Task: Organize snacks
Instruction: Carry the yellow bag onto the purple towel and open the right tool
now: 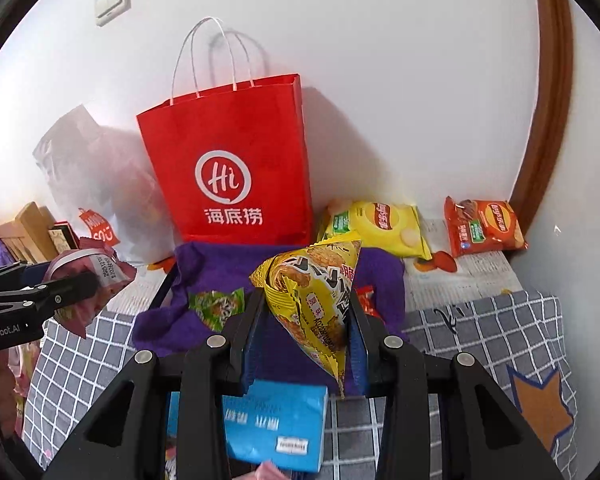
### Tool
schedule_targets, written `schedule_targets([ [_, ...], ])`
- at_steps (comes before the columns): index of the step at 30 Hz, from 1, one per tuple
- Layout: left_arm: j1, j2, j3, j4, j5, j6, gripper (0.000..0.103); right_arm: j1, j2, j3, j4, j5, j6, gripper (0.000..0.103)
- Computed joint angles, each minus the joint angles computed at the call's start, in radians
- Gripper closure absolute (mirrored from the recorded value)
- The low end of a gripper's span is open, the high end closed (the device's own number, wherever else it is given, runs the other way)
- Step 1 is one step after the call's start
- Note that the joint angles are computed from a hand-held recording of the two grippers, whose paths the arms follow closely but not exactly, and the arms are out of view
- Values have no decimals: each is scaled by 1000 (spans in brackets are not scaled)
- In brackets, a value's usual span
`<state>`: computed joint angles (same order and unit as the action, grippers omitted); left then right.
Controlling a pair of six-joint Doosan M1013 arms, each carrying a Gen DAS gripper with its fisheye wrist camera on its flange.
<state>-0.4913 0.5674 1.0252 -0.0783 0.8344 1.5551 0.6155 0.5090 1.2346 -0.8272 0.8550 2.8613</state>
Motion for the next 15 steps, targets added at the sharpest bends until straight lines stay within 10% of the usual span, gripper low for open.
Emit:
schedule_targets([
  [15,22,119,-148,-27,64,2,43,-56,60,-86,43,-51,-91,66],
])
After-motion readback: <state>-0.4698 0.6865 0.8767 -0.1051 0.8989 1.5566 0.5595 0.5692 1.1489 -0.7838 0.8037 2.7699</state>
